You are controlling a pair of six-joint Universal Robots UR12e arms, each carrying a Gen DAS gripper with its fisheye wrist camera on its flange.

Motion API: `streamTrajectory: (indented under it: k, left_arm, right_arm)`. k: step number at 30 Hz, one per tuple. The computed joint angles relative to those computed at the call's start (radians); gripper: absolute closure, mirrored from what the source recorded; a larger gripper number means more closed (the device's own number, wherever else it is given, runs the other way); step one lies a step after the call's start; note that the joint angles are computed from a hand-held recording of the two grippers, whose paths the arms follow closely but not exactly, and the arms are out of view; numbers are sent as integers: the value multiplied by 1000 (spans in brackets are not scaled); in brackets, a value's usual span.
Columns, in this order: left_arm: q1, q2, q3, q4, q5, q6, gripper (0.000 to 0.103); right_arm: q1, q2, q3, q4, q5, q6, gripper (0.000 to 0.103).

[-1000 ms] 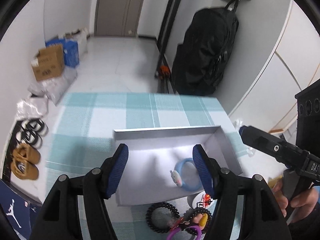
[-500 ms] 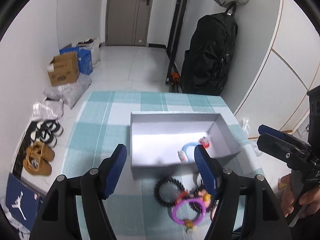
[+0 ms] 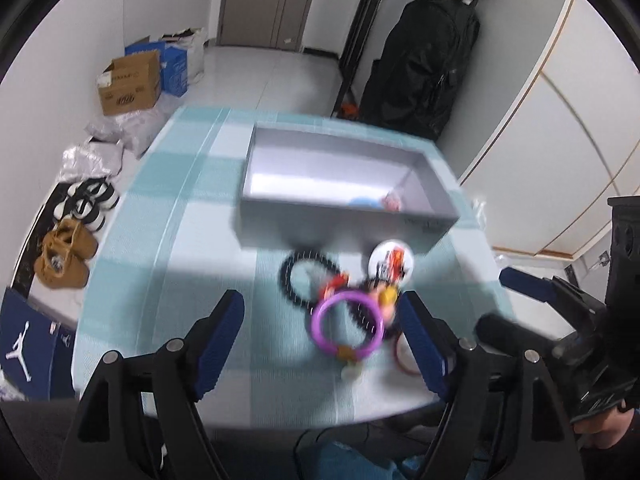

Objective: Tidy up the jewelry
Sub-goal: 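Withdraw the left gripper from the box back over the pile, then grasp the round white pin badge with the right gripper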

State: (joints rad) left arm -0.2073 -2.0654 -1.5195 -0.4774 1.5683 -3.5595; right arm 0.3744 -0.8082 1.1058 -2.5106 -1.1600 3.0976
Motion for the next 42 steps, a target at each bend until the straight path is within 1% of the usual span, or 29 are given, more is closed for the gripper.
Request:
streamTrajectory:
  k: [1,2,4,5,10,13,15,16,19,20,22,24,26,28,29,30,33,36,40,42]
  left_arm:
    - [-5,1,-2,-12,20,-6,27]
    - [-8,1,-6,-25,29,-10,27]
    - [-11,2,-7,-53,36,-14,27]
    - [-10,4,-10,-54,37,-22,27]
    - [-10,17,-29,-28,65,-52,27]
    - [-14,15,-27,-32,88,-60,27]
    - [-21,13,-26,-38,137,-59,27]
    - [-21,13,-28,-36,146,-59,27]
    - [-17,16,-35,-37,147,-64,27]
    - [-17,17,-38,-38,149,-66,27]
    - [-16,17,-39,-38,149,-67,27]
    - [-13,18,-42,-33,135,-71,27]
    - [-14,20,-45,-16,138,-74,27]
    - [-14,21,-48,-3,140,-71,27]
    - [-15,21,-48,-3,145,-69,27]
    - [-15,20,-48,-8,150,-66,27]
    - [-13,19,-45,-25,141,-69,27]
    - [-13,18,-43,-29,139,-73,27]
    - [-16,17,-41,-29,148,-65,27]
    - [-17,15,-39,-33,148,-62,27]
  right_arm:
    - [5,0,-8,53,-21,-34,0]
    - [9,1,-11,80,-36,-64,0]
    - [15,-2,-1,92,-47,-119,0]
    - [16,-3,5,92,-51,-134,0]
    - [25,4,9,133,-104,-182,2]
    - [32,7,10,123,-130,-201,5]
    - [37,8,10,112,-145,-210,13]
    - [41,8,13,104,-157,-220,13]
    - [53,10,12,102,-195,-249,15]
    - [56,10,13,101,-206,-254,20]
    - [63,10,19,87,-235,-275,21]
    - [64,8,23,79,-234,-290,28]
    - [64,8,24,75,-232,-295,29]
    - [63,5,31,64,-225,-307,33]
    - [63,5,32,64,-220,-313,38]
    - [62,5,29,73,-211,-317,47]
    - [62,6,26,76,-197,-317,62]
    - [60,8,21,82,-188,-309,62]
    - [62,7,23,69,-206,-321,62]
    - [60,5,27,62,-200,-311,62]
